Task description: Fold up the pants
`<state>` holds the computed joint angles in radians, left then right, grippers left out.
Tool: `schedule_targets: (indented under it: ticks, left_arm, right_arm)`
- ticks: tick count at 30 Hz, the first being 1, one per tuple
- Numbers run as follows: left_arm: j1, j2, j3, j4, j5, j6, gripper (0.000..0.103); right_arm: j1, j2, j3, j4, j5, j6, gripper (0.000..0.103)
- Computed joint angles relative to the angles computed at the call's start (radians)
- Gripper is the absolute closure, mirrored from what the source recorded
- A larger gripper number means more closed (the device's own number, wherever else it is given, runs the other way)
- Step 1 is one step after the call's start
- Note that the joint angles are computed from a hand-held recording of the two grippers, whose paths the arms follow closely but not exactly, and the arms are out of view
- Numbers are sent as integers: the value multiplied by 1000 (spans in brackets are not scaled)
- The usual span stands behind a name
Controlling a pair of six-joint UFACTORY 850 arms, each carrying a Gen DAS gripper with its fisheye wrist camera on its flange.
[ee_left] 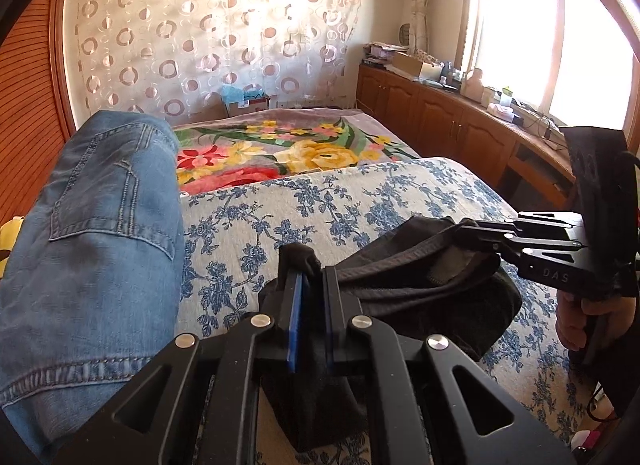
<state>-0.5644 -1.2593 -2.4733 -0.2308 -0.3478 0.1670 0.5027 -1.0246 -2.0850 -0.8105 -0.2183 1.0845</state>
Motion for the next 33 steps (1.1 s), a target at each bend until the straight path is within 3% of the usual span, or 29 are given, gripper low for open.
schedule_targets:
  ticks: [3, 6, 8, 14, 15, 18, 20, 23, 27, 30, 33]
  left_arm:
    - [1, -19, -29, -1, -9, -3, 94]
    - [0, -15, -21, 9, -9, -5, 94]
    - [-1, -11, -17, 18, -10, -7, 91]
    - [-6, 30, 48, 1, 20, 23, 61]
    - [-7, 42, 68, -11, 33, 36, 50]
    - [-9, 80, 131, -69, 68, 101, 38]
    - [-10, 95, 159, -85, 84, 117, 37]
    - [-13, 116, 198, -68, 110, 99, 37]
    - [-16, 126, 219, 69, 126, -34, 37]
    - [-15, 121, 213, 85, 118, -52, 37]
    - [-12, 118, 211, 78, 114, -53, 37]
  right_arm:
    - [0, 7, 3, 22, -11, -20, 85]
    - [8, 30, 30, -137, -40, 127, 73]
    - [12, 49, 57, -219, -57, 198, 71]
    - [22, 126, 181, -413, -62, 389, 65]
    - [23, 137, 200, -425, -62, 396, 65]
    - [26, 162, 246, -467, -56, 440, 64]
    - [27, 172, 264, -463, -41, 435, 64]
    - [25, 171, 261, -406, -20, 366, 64]
    - [27, 139, 205, -302, -44, 228, 64]
    - [21, 102, 134, -114, -29, 4, 64]
    - [14, 39, 23, 112, -74, -259, 64]
